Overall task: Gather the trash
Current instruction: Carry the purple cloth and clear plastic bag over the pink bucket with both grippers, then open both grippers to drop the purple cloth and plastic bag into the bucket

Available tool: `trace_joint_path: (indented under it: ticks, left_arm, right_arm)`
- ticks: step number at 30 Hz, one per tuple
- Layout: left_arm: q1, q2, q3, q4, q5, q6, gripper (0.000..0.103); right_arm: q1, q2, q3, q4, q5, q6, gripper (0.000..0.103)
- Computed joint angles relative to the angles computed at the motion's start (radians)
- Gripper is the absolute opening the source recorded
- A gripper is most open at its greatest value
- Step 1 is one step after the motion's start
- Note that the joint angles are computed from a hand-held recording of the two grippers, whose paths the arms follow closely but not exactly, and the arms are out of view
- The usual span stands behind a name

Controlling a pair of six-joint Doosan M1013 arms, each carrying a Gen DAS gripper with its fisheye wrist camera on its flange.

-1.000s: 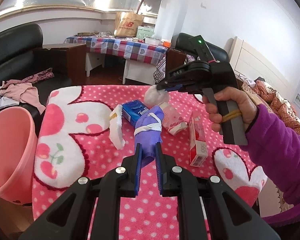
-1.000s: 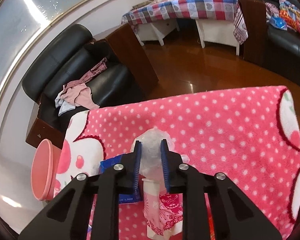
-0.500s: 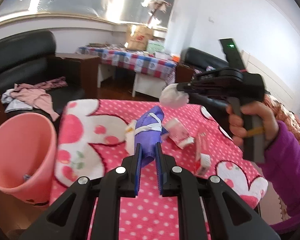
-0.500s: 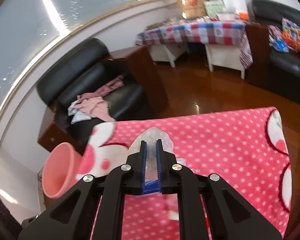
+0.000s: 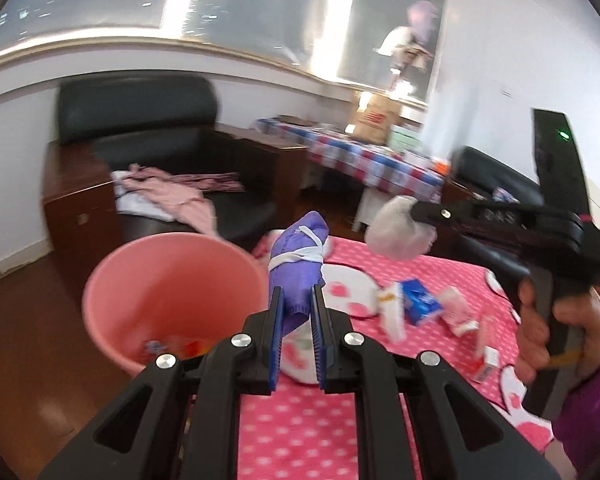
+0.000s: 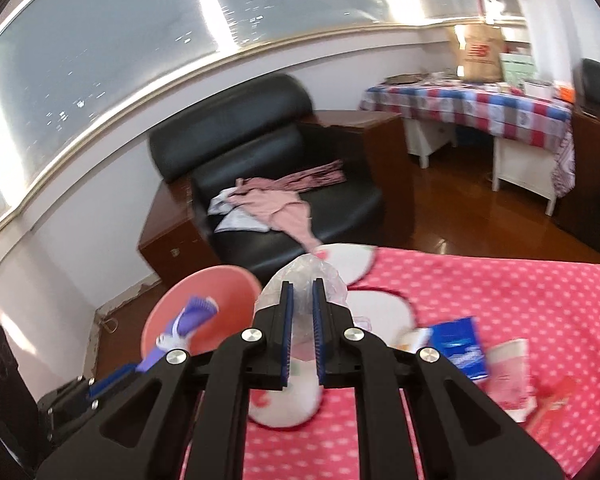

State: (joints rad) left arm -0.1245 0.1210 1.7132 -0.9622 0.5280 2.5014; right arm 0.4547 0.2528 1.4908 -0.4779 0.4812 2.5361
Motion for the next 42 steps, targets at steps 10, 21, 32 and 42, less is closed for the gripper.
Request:
trace_joint_path:
  ticks: [10,21,32,42]
  left_arm:
    - [0.061,0.046,-0.056,0.275,-0.012,-0.319,0.012]
    - [0.072,0.135,-0.14,0.467,0.077,-0.515,0.012]
    - [0.059,0.179,-0.178,0.557,0.1,-0.587,0.013]
    - [0.061,0.203,-0.2,0.579,0.138,-0.613,0.013]
  right_arm:
    - [0.056,0.105,-0.126,0.147,0.024,-0.196,0.01]
    - [0.08,0.218,-0.253,0.25,0.16,-0.376,0.01]
    - [0.084,0.277,-0.309,0.297,0.252,-0.443,0.01]
    - [0.087,0.304,-0.341,0.305,0.297,-0.456,0.014]
